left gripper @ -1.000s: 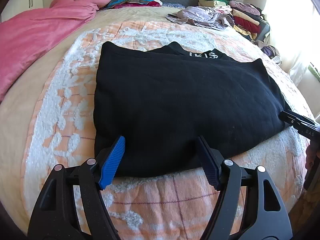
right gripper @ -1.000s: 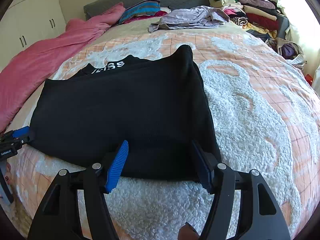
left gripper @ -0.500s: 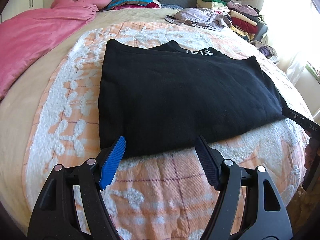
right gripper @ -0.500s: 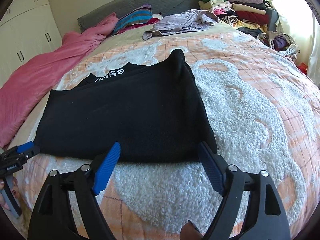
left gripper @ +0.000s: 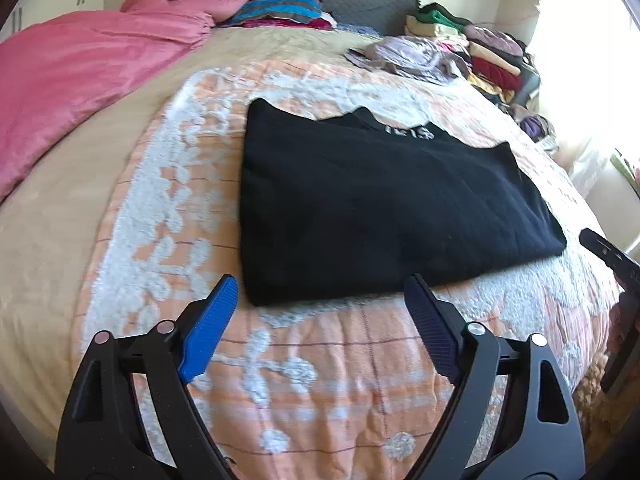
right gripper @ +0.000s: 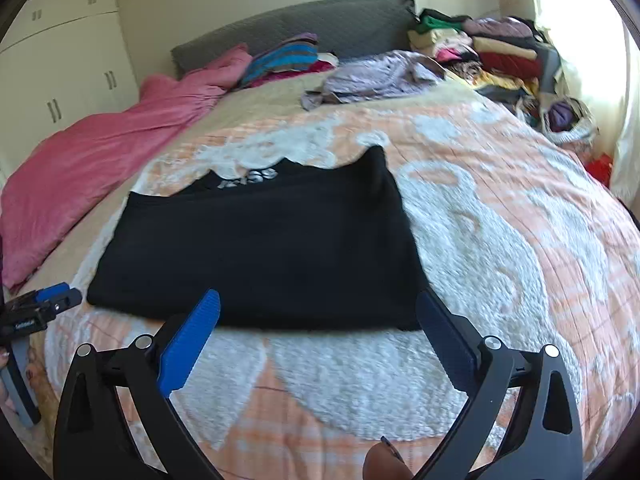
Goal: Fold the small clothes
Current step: 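Smooth the folded sweatshirt edge with both grippers and withdraw, then move both grippers to the folded sweatshirt's edge opposite the collar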
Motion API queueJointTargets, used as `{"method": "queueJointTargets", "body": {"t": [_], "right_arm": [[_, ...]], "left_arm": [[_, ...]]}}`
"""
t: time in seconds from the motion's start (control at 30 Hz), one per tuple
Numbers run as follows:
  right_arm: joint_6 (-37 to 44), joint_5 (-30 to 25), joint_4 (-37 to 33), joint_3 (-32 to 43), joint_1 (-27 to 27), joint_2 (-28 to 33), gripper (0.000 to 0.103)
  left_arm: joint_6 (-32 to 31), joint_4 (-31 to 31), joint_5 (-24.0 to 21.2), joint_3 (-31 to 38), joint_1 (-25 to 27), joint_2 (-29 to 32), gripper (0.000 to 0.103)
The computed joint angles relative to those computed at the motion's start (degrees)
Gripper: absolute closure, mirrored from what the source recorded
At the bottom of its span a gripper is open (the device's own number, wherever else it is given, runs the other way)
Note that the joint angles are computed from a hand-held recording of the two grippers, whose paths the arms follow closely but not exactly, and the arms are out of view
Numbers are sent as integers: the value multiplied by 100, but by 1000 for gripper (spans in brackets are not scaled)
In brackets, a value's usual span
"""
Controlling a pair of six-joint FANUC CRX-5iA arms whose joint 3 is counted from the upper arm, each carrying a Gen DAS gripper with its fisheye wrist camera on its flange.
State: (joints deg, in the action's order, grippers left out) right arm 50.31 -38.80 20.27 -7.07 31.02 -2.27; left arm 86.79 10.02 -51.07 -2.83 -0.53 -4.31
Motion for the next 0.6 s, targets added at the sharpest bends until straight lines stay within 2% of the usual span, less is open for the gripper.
{"method": "queueJointTargets", "body": {"t": [0.13,0.6], "right_arm": [[39,80,229,28,204,-22,5],[919,-2,-6,829,892,540,5]], "left_arm": [[24,-47,-17,42,116,-59,10],[128,-249,-66,350,415,-5,10]]}}
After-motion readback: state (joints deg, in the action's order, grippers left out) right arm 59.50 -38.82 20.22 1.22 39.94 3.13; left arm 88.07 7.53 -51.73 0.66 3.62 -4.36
